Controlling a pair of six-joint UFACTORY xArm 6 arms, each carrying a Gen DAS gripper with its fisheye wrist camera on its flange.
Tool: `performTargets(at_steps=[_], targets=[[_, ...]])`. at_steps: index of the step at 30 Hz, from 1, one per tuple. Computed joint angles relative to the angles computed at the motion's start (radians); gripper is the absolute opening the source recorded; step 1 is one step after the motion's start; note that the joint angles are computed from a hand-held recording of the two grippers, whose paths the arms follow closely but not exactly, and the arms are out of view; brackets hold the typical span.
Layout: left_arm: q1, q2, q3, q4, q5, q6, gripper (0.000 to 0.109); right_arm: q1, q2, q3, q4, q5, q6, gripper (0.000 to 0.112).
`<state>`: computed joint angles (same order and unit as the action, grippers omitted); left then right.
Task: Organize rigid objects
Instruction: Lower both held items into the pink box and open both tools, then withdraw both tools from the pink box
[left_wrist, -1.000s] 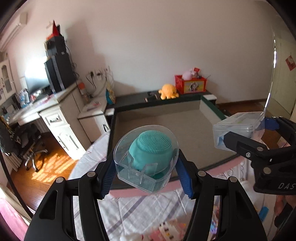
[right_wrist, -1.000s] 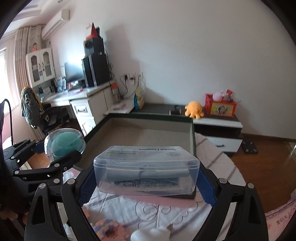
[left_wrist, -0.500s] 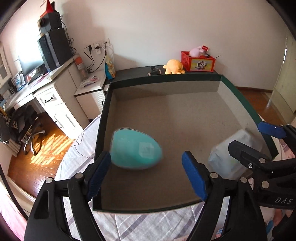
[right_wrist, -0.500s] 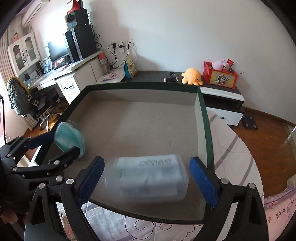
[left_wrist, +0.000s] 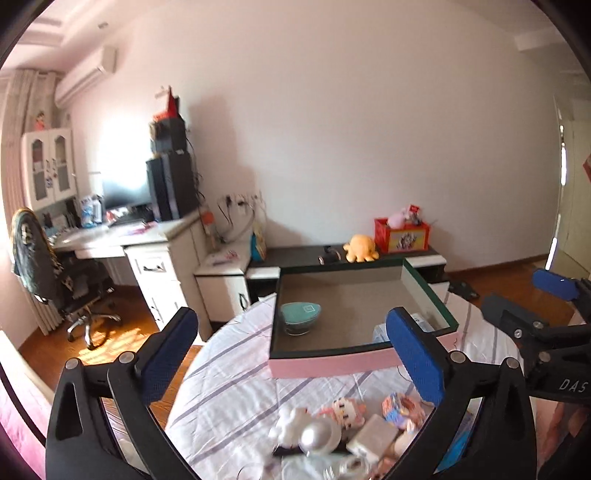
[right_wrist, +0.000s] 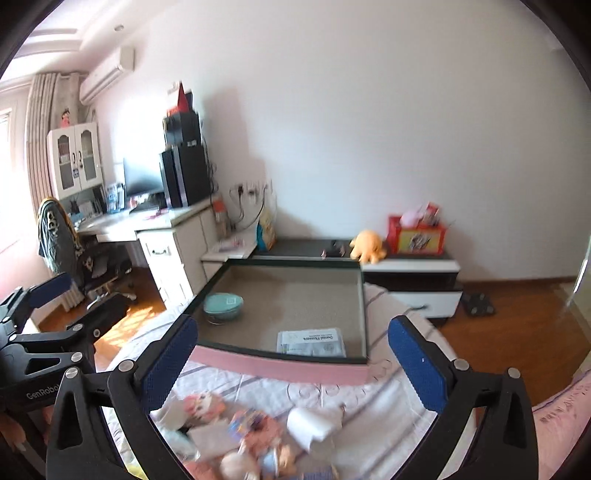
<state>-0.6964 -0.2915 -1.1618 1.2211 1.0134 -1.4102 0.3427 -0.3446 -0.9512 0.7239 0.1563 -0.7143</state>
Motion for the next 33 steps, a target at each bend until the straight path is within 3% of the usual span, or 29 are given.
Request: performTargets(at_steps=[5,11,16,22,33], targets=[[-0.197,-0.141,0.107,0.067,0.178,-0.122,0.103,0.022,-0.240,0.203,-0.102,-0.076,0.091,0.103],[-0.422,-0.180,0.120,0.132,0.408,-0.157,0.103,-0.002,-0.484,0.375,-0.428,-0.080,0.381,0.103],[-0.545,-0.190,0.111,0.170,0.525,-0.160,0.103,-0.018,-0.613,0.424,-0.435,-0.031,0.406,0.103],[-0.611,-0.173,0.081,0.202,0.594,-0.168,0.103,-0.028,-0.693,0.449,-0.490,-0.014,0.456,0.103],[-0.631,-0.165,0.071,0.196,0.614,-0.169,0.103,-0.024,-0.701,0.465,-0.544,-0.020,0.507,0.103]])
